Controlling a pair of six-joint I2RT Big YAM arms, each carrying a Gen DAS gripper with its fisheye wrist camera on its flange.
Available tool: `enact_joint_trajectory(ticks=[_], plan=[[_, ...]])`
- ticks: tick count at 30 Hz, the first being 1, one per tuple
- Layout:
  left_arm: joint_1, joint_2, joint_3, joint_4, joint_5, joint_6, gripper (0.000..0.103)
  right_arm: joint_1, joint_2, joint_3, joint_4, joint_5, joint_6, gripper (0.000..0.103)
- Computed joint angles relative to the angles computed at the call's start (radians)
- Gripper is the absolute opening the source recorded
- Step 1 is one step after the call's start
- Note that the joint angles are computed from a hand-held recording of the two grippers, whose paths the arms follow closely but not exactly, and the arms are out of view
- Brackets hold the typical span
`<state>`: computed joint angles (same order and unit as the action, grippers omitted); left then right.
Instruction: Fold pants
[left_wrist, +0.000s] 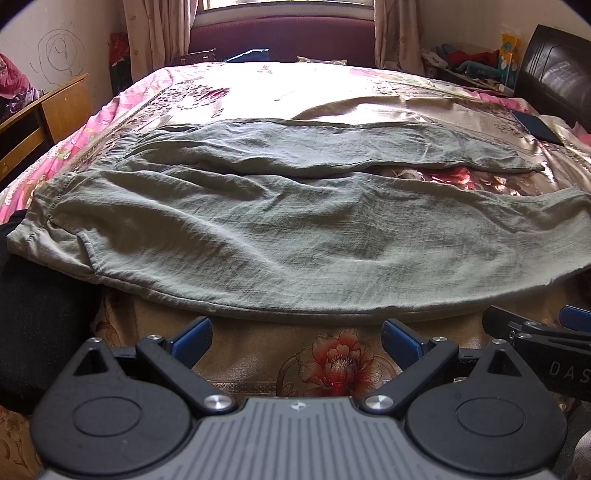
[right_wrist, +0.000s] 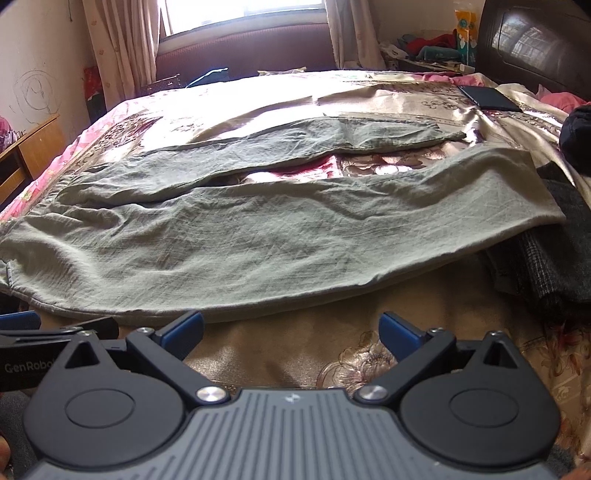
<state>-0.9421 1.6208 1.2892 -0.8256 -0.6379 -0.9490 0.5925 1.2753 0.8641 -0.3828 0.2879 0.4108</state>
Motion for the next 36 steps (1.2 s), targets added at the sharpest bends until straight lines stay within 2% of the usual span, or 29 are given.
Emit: enact_joint_trajectory(ticks=[4,7,9,11,14,16,18,20,22,24,26,28,30,33,36], plan=[[-0.008,0.021,0.044,0.068,-0.001,0.107,0.103,-0.088,-0.095,-0.034,0.018,0.022,0.012,0.100],[-0.007,0.066,0.105,0.116,0.051,0.177,0.103,-0.201,-0.137,-0.049,-0.031,0.014,0.039,0.100],[-0.011,0.100,0.146,0.140,0.077,0.222,0.103,-0.294,-0.145,-0.059,-0.044,-0.035,0.075,0.099],[-0.018,0.144,0.197,0.159,0.107,0.278,0.103,-0.380,-0.138,-0.060,-0.040,-0.110,0.119,0.087],[-0.024,0.200,0.262,0.167,0.148,0.333,0.103,-0.464,-0.118,-0.063,0.028,-0.223,0.193,0.082],[-0.024,0.225,0.290,0.170,0.169,0.349,0.103,-0.489,-0.090,-0.055,0.071,-0.254,0.223,0.079],[-0.022,0.240,0.309,0.169,0.176,0.355,0.103,-0.513,-0.047,-0.042,0.119,-0.284,0.254,0.071],[-0.021,0.251,0.322,0.171,0.174,0.362,0.103,-0.539,0.004,-0.022,0.140,-0.311,0.289,0.056],[-0.018,0.258,0.329,0.171,0.169,0.373,0.103,-0.552,0.023,-0.021,0.167,-0.311,0.317,0.048],[-0.016,0.260,0.330,0.175,0.167,0.379,0.103,-0.571,0.028,-0.021,0.189,-0.319,0.332,0.035],[-0.014,0.260,0.327,0.184,0.171,0.382,0.103,-0.597,0.025,-0.031,0.214,-0.353,0.368,0.007],[-0.014,0.259,0.324,0.190,0.172,0.386,0.103,-0.623,0.020,-0.045,0.239,-0.400,0.407,0.004],[-0.015,0.256,0.321,0.191,0.168,0.390,0.103,-0.633,-0.005,-0.067,0.265,-0.406,0.426,0.003],[-0.018,0.246,0.312,0.202,0.158,0.403,0.103,-0.636,-0.071,-0.105,0.312,-0.405,0.418,0.002],[-0.024,0.231,0.295,0.228,0.140,0.425,0.103,-0.646,-0.118,-0.118,0.299,-0.393,0.389,0.002]])
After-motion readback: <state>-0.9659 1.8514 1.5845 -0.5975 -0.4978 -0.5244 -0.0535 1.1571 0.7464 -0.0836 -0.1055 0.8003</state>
